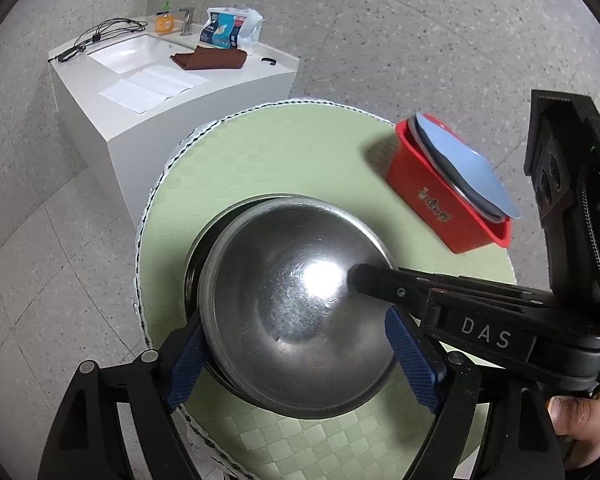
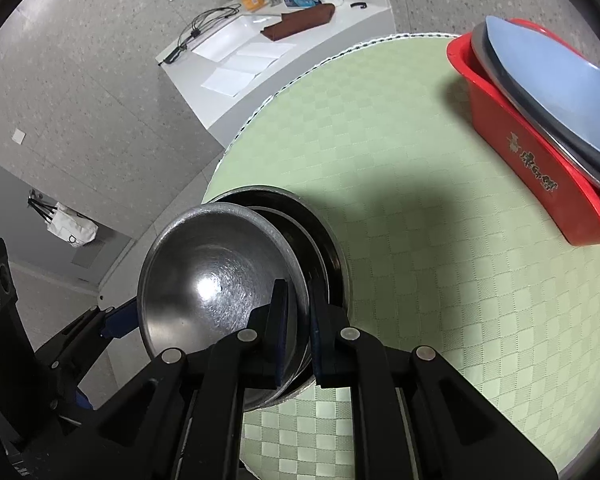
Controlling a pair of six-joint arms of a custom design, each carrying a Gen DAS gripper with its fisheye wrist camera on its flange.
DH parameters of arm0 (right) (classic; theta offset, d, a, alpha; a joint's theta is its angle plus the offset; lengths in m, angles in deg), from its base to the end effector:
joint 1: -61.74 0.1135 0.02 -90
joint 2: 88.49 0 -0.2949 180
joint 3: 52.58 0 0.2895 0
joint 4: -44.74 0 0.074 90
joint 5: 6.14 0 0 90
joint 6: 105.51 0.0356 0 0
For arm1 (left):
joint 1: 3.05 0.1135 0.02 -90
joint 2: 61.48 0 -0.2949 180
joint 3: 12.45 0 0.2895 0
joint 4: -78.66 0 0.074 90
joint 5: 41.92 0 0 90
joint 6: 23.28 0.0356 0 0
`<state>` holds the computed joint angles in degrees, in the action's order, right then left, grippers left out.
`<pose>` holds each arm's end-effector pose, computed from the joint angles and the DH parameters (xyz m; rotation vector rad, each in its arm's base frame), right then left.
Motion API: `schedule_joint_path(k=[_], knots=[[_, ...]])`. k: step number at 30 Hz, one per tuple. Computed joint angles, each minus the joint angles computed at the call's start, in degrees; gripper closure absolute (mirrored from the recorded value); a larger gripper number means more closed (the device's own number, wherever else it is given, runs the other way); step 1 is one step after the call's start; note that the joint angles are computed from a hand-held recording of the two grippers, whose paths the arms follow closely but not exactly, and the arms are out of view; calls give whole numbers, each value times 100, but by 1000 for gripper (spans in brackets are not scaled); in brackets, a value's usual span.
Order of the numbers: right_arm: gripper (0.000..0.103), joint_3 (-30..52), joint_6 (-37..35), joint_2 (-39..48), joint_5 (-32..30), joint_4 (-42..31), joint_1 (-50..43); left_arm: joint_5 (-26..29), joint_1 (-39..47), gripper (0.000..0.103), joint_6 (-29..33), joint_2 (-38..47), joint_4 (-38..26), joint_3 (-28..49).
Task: Organize plates and bowls
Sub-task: 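Lower the steel bowl onto the bowl stack and open both grippers, then grasp the rim of the nested steel bowl stack with both grippers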
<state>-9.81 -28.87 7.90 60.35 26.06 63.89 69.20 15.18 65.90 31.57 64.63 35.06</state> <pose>0.2562 0.0238 0.0719 -0.4592 2.7121 0.5276 0.2821 0.0794 0.1089 -0.2934 2.5274 -0.3637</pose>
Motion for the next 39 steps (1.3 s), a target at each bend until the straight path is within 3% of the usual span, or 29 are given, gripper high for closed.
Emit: schedule_joint_path(k=[6,8,16,18,20,24,26,31,39], knots=[[88,-3,-71,-58,-193,-62,-119,-35,-72,15,-218,-190,-112,-69],[86,18,-109,-56,-229,-94,-128,-190,-141,8,-326,-231,-209,-59],[83,55,-213,-49,-313,-131,-135,-171,-53,7,-472,-439,-354,-124],[72,-15,-262,-192,-379,-110,-218,-170,-3,7,-477,-566,-377,-212],[50,-143,-299,-459,-399,-48,-338,-151,69,6,-470,-698,-385,-312],[44,-318,-417,-985,-376,-31,-661,-192,343,6,-596,-1155,-239,-663],[32,-393,-476,-1173,-282,26,-802,-252,496,3,-712,-1331,-82,-808],[30,-453,-480,-1104,-223,161,-939,-705,715,2,-1123,-1373,339,-973],[28,-264,-295,-232,-131,362,-751,-563,682,2,-923,-374,288,-556]])
